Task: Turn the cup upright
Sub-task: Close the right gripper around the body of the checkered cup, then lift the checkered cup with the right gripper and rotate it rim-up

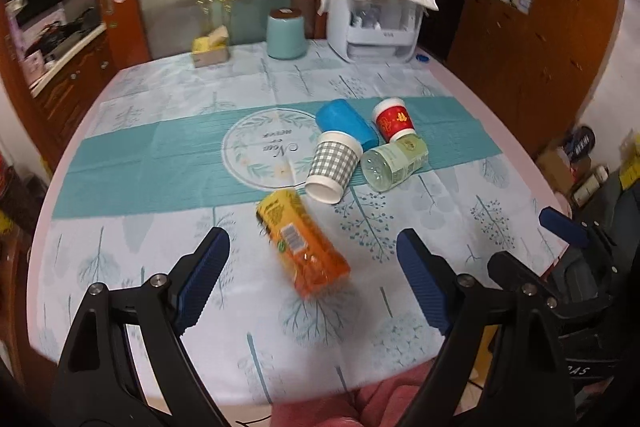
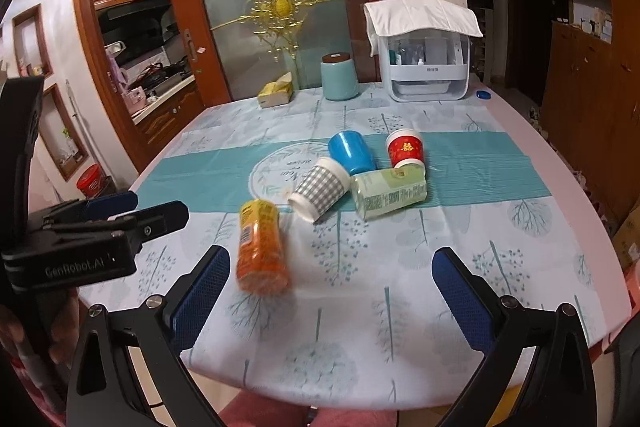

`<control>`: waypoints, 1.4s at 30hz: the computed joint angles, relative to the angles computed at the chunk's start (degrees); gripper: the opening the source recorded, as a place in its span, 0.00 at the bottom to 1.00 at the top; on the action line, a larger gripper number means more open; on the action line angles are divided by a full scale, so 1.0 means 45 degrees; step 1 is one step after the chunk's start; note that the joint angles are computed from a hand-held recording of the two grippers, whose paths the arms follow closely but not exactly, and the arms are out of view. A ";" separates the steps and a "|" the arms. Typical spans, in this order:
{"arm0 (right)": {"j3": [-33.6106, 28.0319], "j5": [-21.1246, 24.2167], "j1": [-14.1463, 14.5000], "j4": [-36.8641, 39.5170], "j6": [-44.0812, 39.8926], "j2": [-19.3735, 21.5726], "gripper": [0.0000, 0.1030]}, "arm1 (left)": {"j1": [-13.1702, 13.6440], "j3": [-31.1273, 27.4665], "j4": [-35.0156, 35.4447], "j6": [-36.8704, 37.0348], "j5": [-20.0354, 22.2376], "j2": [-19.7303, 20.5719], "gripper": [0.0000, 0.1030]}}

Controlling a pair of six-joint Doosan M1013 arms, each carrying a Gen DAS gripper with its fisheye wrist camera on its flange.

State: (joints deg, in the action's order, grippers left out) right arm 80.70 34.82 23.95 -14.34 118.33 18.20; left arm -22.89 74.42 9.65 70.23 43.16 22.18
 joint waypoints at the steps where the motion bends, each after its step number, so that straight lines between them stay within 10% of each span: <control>1: -0.0194 0.0147 -0.0065 -0.0041 0.0030 0.0171 1.00 | 0.0081 -0.0439 -0.0301 0.0499 0.0303 0.0299 0.82; 16: -0.2602 0.2834 -0.1162 0.0283 0.0208 0.3091 1.00 | 0.0778 -0.9601 -0.2480 0.4445 0.7230 0.6780 0.82; 26: -0.2710 0.3456 -0.1316 0.0505 0.0155 0.3703 1.00 | 0.0871 -1.3298 -0.3017 0.3878 0.9568 0.9215 0.81; 30: -0.2625 0.3567 -0.1363 0.0656 0.0157 0.3667 1.00 | 0.0881 -1.4814 -0.3369 0.3775 1.0448 1.0037 0.61; 42: -0.1937 0.3367 -0.1216 0.0295 0.0468 0.2808 1.00 | 0.0556 -0.8900 -0.2908 0.3503 0.5646 0.6386 0.59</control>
